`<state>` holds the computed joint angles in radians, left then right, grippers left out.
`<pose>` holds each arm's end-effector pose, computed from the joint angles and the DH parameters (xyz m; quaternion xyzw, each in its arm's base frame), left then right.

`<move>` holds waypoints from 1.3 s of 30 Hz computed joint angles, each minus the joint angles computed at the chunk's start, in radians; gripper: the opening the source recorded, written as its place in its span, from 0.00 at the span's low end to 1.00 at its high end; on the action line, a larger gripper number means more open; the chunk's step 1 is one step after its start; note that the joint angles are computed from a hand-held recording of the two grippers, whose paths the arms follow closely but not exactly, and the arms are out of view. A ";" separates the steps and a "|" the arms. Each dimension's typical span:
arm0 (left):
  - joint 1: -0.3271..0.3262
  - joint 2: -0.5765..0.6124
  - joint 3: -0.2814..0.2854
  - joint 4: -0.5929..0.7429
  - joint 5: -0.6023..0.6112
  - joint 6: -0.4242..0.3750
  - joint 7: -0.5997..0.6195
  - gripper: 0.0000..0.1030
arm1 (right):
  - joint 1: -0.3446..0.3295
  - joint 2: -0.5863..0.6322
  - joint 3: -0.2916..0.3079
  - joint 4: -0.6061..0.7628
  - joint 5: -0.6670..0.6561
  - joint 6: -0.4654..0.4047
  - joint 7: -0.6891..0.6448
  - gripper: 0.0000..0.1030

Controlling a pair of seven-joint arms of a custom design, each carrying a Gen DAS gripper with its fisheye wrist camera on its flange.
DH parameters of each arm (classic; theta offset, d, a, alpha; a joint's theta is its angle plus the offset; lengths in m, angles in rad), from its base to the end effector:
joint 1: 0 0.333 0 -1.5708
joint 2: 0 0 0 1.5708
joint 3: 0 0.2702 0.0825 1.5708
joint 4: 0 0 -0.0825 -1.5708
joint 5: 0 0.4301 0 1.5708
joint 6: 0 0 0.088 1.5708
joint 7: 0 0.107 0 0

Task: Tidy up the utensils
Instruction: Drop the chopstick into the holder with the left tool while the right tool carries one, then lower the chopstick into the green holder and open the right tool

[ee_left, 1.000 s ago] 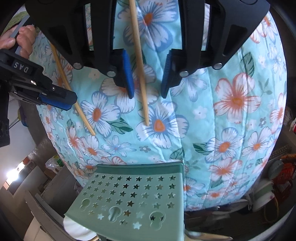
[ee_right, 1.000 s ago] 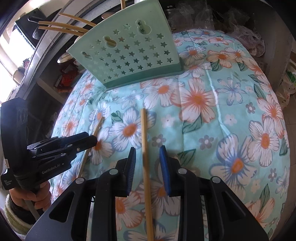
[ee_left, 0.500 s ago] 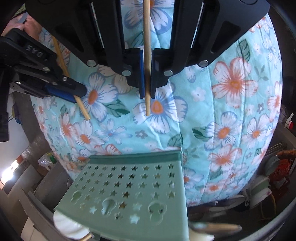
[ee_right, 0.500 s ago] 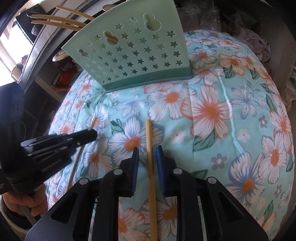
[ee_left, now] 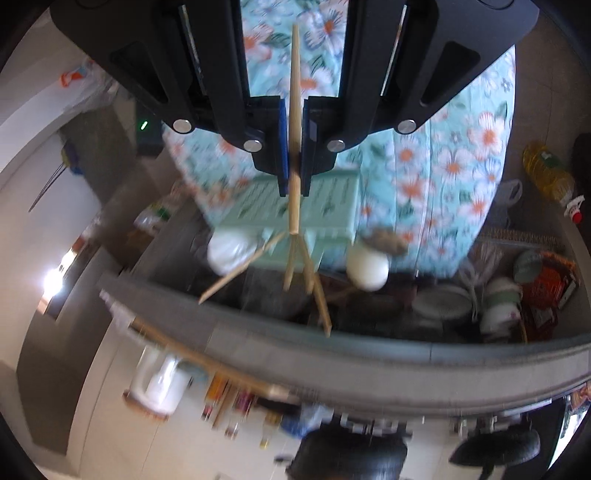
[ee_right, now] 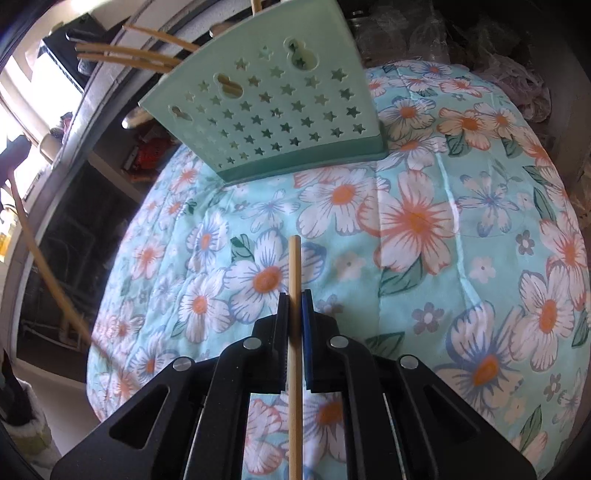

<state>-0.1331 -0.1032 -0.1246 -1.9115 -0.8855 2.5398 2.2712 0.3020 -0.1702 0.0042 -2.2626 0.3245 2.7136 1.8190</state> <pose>0.6088 -0.1535 0.5637 -0.4853 0.7339 -0.4669 0.0886 0.5588 0.1648 0.4331 -0.6015 0.7317 -0.0521 0.3163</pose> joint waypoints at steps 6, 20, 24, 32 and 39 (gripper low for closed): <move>-0.018 0.029 0.001 0.143 -0.200 0.056 0.171 0.04 | 0.031 -0.138 -0.029 -0.119 0.074 0.083 -0.021 0.07; -0.104 0.352 -0.088 0.482 0.065 0.501 0.090 0.04 | 0.090 -0.278 -0.090 -0.204 -0.035 0.162 0.070 0.07; -0.089 0.446 -0.102 0.553 0.149 0.476 -0.012 0.04 | 0.117 -0.288 -0.114 -0.213 -0.019 0.164 0.057 0.07; 0.057 0.498 -0.242 0.564 0.075 0.335 0.023 0.12 | 0.082 -0.300 -0.081 -0.212 -0.070 0.153 0.108 0.07; 0.157 0.354 -0.287 0.397 -0.217 0.296 0.228 0.50 | 0.019 -0.319 -0.027 -0.189 -0.194 0.136 0.189 0.07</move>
